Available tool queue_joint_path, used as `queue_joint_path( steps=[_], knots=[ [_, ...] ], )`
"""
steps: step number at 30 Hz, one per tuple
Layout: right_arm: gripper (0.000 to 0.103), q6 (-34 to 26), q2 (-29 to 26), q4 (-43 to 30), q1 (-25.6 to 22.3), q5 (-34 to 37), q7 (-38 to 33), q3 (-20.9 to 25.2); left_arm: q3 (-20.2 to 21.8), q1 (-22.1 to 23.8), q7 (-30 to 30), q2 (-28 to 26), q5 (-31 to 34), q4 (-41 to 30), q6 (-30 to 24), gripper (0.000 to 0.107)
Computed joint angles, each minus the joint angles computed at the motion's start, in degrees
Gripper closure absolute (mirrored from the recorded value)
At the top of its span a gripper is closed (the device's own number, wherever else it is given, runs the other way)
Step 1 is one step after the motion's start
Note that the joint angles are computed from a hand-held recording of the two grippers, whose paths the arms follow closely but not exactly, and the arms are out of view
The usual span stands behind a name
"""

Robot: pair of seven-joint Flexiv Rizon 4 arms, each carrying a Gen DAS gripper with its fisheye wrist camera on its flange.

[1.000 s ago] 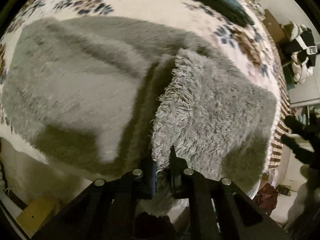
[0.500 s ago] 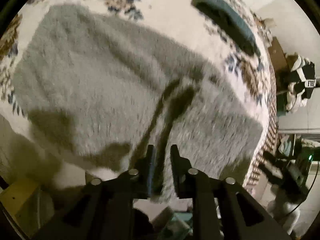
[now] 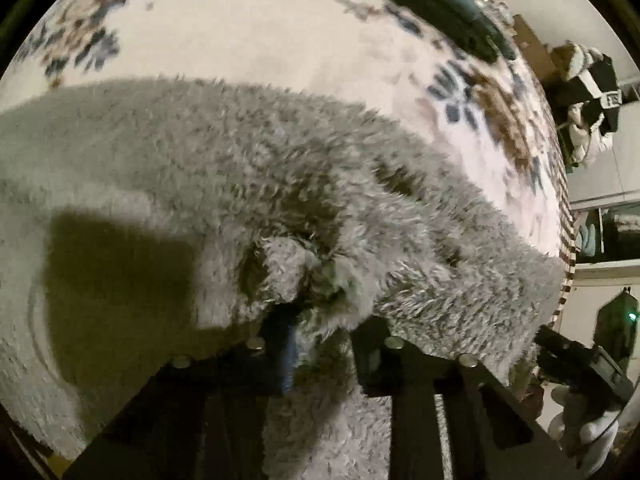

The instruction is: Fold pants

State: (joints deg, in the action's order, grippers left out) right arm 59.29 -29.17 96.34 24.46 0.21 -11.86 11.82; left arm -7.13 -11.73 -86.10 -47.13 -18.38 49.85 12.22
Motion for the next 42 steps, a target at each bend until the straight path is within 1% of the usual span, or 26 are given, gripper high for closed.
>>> queue_joint_path(
  steps=[2, 3, 4, 5, 7, 10, 12, 13, 15, 16, 17, 19, 20, 22, 24, 27, 30, 31, 33, 36, 37, 38, 39, 40, 41, 42],
  knots=[
    [0.012, 1.23, -1.07, -0.43, -1.01, 1.73, -1.74, 1.20, -0.21, 0.18, 0.64, 1.04, -0.34, 1.10, 2.07, 0.097],
    [0.017, 2.77, -1.51, -0.40, -1.31, 2.61, -2.48, 1.68, -0.42, 0.42, 0.85, 1.88, -0.90, 2.15, 3.86, 0.099],
    [0.037, 3.49, -1.46, -0.09, -0.76, 2.19, -2.03, 1.05, -0.46, 0.51, 0.83, 2.27, -1.20, 2.76, 5.28, 0.099],
    [0.054, 3.30, -1.12, 0.29, 0.51, 0.38, -0.71, -0.52, -0.49, 0.59, 0.72, 2.40, -1.41, 2.75, 6.07, 0.099],
    [0.060, 1.69, -0.73, 0.28, 2.01, -2.85, 1.19, -2.45, -0.34, 0.57, 0.22, 1.49, -1.27, 1.15, 5.89, 0.099],
    [0.060, 0.31, -0.83, -0.12, 2.37, -4.80, 3.01, -3.07, 0.04, 0.28, -0.56, -0.65, -0.41, -1.54, 3.75, 0.098],
    [0.055, -2.93, -1.47, -1.99, 1.40, -4.47, 1.71, -1.89, 0.19, 0.08, -1.29, -1.23, -0.10, -2.40, 2.55, 0.095],
    [0.048, -4.76, -1.65, -2.92, 1.14, -4.35, 1.13, -1.53, 0.00, 0.37, -1.30, -0.18, -0.51, -0.72, 3.45, 0.095],
    [0.027, -10.63, -1.73, -5.49, 1.57, -5.49, 0.56, -1.75, -0.32, 1.03, -1.00, 2.32, -1.44, 2.98, 5.86, 0.094],
    [0.009, -12.80, -1.49, -6.17, 2.28, -6.80, 0.95, -2.40, -0.16, 0.91, -1.28, 3.63, -1.42, 4.55, 7.07, 0.086],
    [0.001, -14.86, -1.31, -6.96, 3.14, -8.35, 1.61, -3.12, 0.55, 0.60, -1.58, 4.94, -0.45, 5.70, 7.72, 0.077],
    [0.001, -19.14, -0.66, -8.37, 5.01, -11.78, 3.47, -4.39, 1.03, 0.82, -1.56, 7.89, 0.13, 9.04, 9.51, 0.025],
    [0.001, -20.52, -0.24, -8.62, 5.62, -12.98, 4.39, -4.69, 0.78, 1.56, -1.74, 10.11, -1.16, 12.51, 11.91, 0.020],
    [0.001, -20.74, 0.62, -8.63, 6.90, -15.09, 7.43, -5.10, 0.78, 2.99, -3.18, 14.03, -3.75, 18.39, 15.39, 0.019],
    [0.001, -20.09, 0.84, -9.14, 7.27, -14.96, 9.32, -4.46, 1.32, 4.63, -4.83, 18.30, -6.48, 24.85, 18.89, 0.019],
    [0.001, -20.40, -0.55, -11.89, 7.78, -14.15, 8.94, -3.16, 3.51, 6.53, -7.47, 23.30, -7.53, 32.78, 23.97, 0.019],
    [0.001, -21.52, -3.62, -16.40, 8.16, -12.15, 5.60, -1.63, 5.62, 8.47, -10.75, 24.35, -5.93, 36.22, 26.24, 0.019],
    [0.001, -21.58, -4.42, -17.45, 8.38, -11.55, 4.46, -1.32, 6.80, 9.21, -12.69, 23.69, -4.23, 36.08, 25.74, 0.019],
    [0.001, -23.56, -6.71, -20.99, 9.07, -10.65, 1.72, -0.94, 7.22, 11.18, -14.22, 22.77, -4.81, 37.49, 28.37, 0.019],
    [0.001, -26.71, -9.69, -25.82, 10.10, -9.68, -0.94, -1.26, 6.51, 13.71, -16.27, 21.48, -7.85, 39.32, 32.16, 0.021],
    [0.001, -27.04, -10.26, -26.65, 10.47, -9.39, -1.10, -1.49, 6.16, 14.53, -16.28, 20.72, -8.90, 39.57, 33.55, 0.035],
    [0.001, -27.32, -10.97, -27.60, 10.62, -8.93, -1.32, -1.62, 5.70, 15.21, -15.70, 20.14, -9.57, 39.48, 34.25, 0.054],
    [0.001, -27.54, -11.79, -28.71, 10.69, -8.30, -1.40, -1.68, 4.33, 16.40, -13.60, 19.60, -11.81, 39.66, 35.21, 0.093],
    [0.001, -27.64, -12.32, -29.37, 10.74, -7.78, -1.35, -1.81, 4.22, 16.54, -13.08, 19.47, -11.92, 39.40, 35.90, 0.096],
    [0.001, -27.81, -12.87, -30.03, 10.74, -7.17, -1.23, -1.85, 3.75, 16.58, -11.84, 19.91, -12.81, 40.17, 38.90, 0.097],
    [0.001, -27.79, -13.47, -30.63, 10.61, -6.42, -1.12, -1.80, 2.40, 16.96, -8.81, 20.59, -14.82, 41.21, 42.86, 0.097]
  ],
)
